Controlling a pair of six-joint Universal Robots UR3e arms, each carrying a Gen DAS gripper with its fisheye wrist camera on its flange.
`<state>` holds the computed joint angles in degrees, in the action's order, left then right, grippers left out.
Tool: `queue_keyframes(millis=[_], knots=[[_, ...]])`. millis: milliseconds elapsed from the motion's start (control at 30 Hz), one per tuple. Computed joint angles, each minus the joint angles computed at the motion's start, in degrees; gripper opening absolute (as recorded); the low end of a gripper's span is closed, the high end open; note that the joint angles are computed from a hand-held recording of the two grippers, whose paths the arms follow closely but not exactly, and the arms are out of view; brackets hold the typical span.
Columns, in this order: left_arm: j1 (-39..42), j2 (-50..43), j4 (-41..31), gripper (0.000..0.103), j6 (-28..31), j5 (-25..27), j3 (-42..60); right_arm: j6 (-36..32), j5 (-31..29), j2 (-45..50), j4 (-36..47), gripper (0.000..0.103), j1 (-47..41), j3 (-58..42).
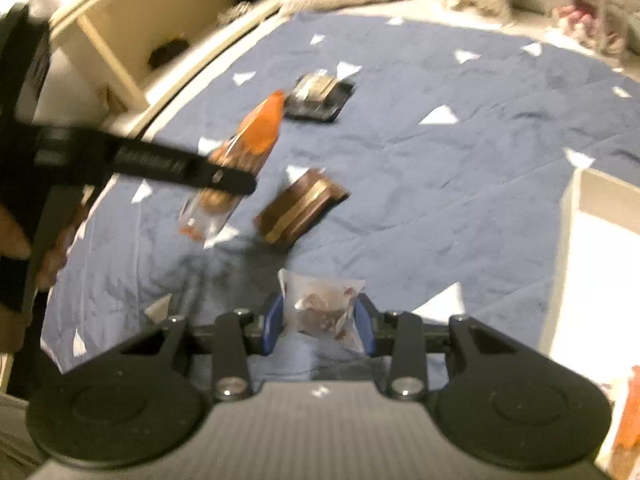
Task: Organize snacks
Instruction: 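Carry both snacks to the white box and open the left tool over it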
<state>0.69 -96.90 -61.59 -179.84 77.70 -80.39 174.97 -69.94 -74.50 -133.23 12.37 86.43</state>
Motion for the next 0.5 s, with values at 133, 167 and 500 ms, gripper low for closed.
queue_keyframes(millis=[133,167,500], knots=[[-2.8,0.4,0.2,0.037,-1.5,0.7,1.8,0.5,1.3,-4.1,-1.0,0.044,-3.3,2.7],[-3.4,0.3,0.3,0.037,-1.8,0.8,2.2,0.6,1.4,-5.1,-1.5,0.044,-4.0,3.5],[-10.7,-4.6,3.1,0.037,-7.3,1.1,8.5,1.0,3.1,-12.8,-3.1,0.044,-13.5,8.6]])
